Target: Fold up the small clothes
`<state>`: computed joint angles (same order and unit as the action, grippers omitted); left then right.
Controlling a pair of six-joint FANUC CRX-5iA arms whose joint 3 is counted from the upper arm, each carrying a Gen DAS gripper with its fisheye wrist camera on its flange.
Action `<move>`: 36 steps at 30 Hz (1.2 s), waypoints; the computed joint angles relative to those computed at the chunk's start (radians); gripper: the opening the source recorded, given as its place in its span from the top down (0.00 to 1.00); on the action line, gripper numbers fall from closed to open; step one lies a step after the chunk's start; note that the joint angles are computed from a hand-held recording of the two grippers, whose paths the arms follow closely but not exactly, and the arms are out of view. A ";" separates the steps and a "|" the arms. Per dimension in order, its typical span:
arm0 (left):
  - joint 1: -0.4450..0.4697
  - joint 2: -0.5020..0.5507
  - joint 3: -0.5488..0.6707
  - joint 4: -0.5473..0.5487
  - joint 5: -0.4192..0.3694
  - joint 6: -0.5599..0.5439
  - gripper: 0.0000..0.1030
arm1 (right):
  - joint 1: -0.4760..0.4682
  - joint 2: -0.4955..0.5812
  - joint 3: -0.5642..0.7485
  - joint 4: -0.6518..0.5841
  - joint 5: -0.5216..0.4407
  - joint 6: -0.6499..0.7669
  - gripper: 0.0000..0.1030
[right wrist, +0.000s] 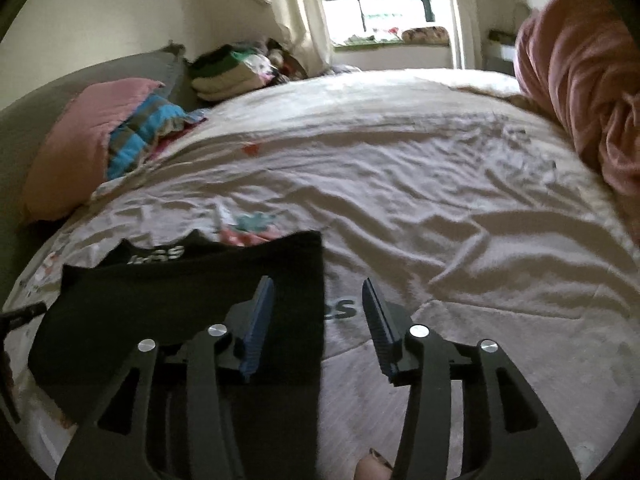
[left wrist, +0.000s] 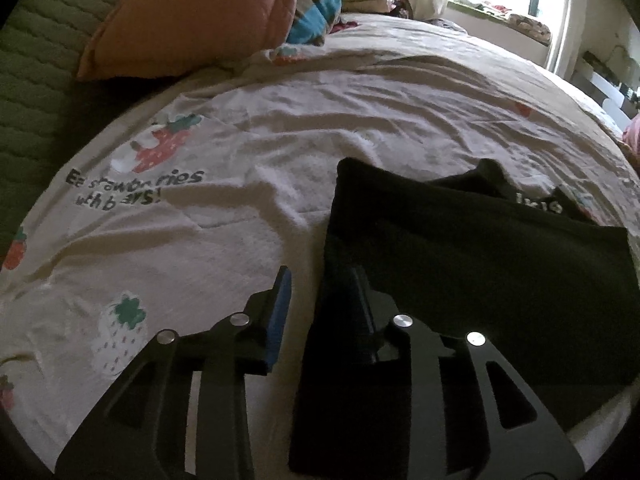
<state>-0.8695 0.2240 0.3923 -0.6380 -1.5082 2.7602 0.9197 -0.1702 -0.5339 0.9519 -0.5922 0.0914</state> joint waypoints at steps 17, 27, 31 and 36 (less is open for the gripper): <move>-0.099 -0.016 0.018 -0.031 0.002 0.016 0.61 | 0.194 -0.041 0.038 -0.084 -0.067 0.201 0.40; -0.105 -0.029 -0.028 0.010 0.039 0.033 0.61 | 0.252 -0.028 0.061 -0.235 -0.137 0.303 0.40; -0.090 -0.028 -0.056 0.059 0.044 0.035 0.61 | 0.267 -0.010 0.085 -0.319 -0.190 0.354 0.40; -0.088 -0.047 -0.110 0.081 0.070 0.076 0.50 | 0.271 -0.002 0.092 -0.379 -0.222 0.370 0.40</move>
